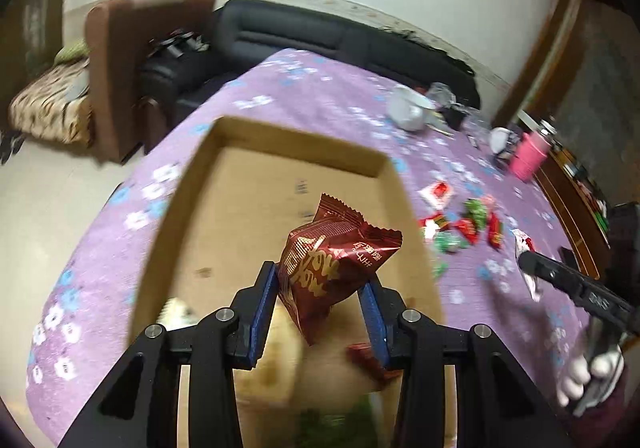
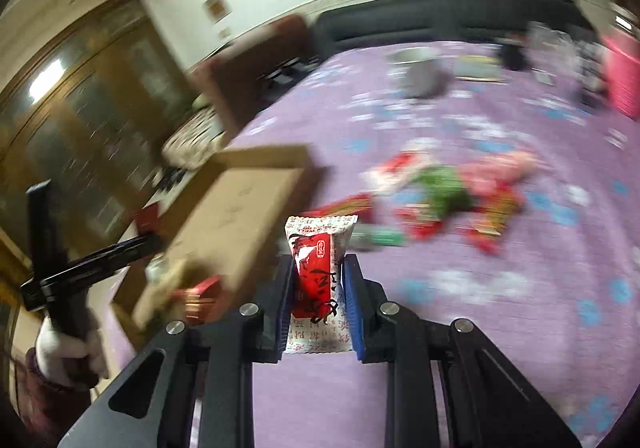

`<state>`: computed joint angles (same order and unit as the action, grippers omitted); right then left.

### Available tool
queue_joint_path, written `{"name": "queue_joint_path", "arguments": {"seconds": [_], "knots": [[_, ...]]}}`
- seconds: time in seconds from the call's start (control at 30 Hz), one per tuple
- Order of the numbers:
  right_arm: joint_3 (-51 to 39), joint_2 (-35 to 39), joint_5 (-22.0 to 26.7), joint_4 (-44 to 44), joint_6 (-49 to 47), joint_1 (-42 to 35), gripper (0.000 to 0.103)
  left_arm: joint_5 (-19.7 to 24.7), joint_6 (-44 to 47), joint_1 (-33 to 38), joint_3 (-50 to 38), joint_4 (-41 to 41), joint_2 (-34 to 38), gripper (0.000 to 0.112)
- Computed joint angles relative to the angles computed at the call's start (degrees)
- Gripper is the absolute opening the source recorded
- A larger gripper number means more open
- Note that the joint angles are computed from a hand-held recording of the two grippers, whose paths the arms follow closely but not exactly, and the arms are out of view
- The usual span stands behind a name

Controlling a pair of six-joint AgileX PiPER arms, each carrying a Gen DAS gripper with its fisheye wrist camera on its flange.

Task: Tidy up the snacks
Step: 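Drop the red bag and red-white packet into the box from both grippers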

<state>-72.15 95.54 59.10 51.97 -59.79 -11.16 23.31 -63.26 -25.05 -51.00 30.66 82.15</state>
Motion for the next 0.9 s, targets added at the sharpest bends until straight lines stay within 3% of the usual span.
{"name": "queue_joint_path", "arguments": {"seconds": [0.3,0.43,0.57,0.73,0.9], "knots": [[-1.75,1.88,-8.41,-7.06,11.25,19.6,0.023,-4.68,10.17,7.04,4.08,-10.4,-0.69,0.044],[-1.63,2.83,-10.53,-7.64,12.93,22.34,0.031,-6.93,13.71,8.58,6.0,-15.56,-2.2,0.065],[-0.9,1.2,-9.18,-4.86,10.57,19.45,0.039,-7.77,11.97,7.86,6.81,-15.16,-4.33,0.065],[-1.22,-0.56,-6.63,-2.37,5.9,8.07,0.045,-7.36,4.81,3.39,5.66,-8.21,-6.65,0.071],[-9.05,6.68,-10.41,-8.48,12.88,-2.96,0.045,-5.95,0.96,-3.2,1.43,-3.15,-4.98,0.075]]}}
